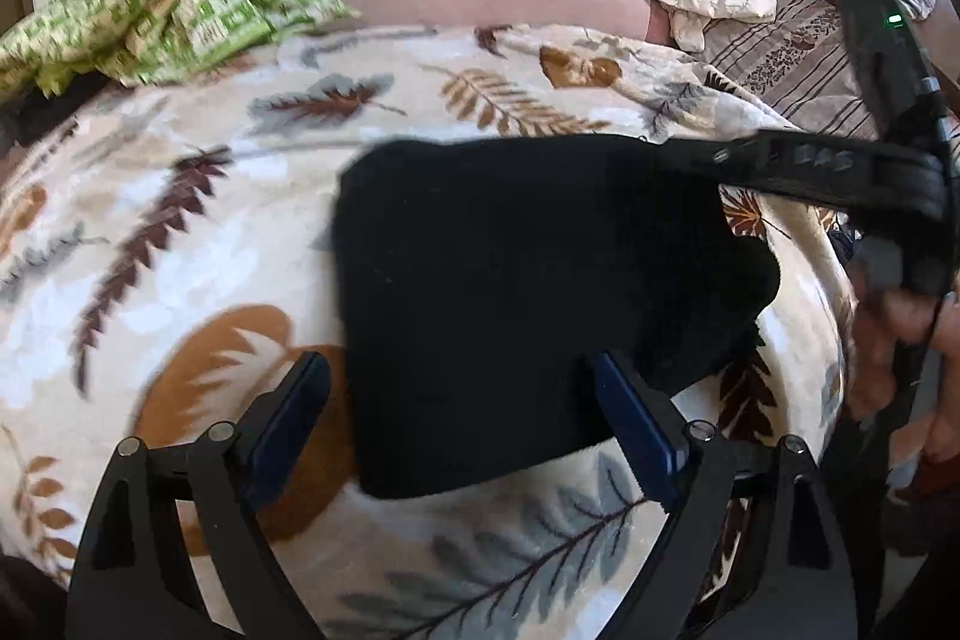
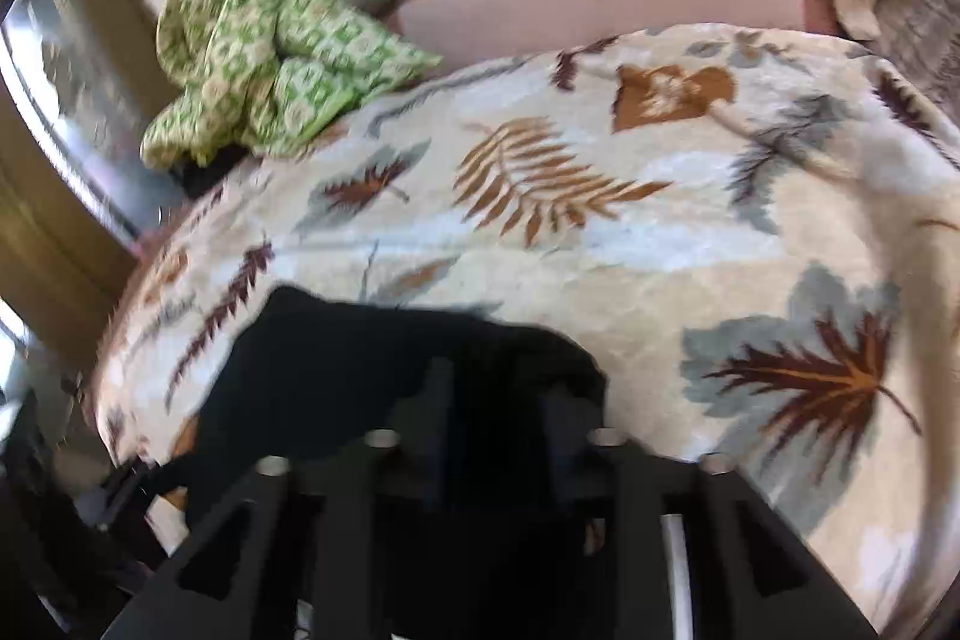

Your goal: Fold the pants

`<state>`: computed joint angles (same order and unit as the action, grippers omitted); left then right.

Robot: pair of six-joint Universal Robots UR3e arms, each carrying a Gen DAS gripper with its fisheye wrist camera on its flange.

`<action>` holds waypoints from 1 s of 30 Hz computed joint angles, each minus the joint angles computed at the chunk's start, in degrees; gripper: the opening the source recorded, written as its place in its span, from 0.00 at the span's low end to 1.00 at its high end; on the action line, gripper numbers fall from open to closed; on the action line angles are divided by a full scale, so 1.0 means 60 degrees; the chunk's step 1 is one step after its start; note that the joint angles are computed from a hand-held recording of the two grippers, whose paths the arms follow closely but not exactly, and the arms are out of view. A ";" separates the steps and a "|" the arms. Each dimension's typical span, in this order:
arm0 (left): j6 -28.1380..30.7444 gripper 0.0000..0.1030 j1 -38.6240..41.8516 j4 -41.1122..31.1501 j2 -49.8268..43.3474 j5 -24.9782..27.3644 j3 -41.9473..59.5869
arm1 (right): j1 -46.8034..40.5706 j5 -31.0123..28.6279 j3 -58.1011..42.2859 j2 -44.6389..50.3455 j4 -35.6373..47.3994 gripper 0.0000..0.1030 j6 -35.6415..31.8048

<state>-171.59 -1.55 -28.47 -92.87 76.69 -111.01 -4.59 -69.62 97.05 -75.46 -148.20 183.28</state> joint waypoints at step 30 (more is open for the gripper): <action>-0.0741 0.88 0.0836 0.1210 0.0641 0.0962 -0.0495 | 0.0837 -0.0573 0.2367 -0.3356 -0.0894 0.62 0.0288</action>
<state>-176.04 3.46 -21.21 -89.03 82.47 -113.98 0.43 -73.06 111.25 -95.60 -153.56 185.01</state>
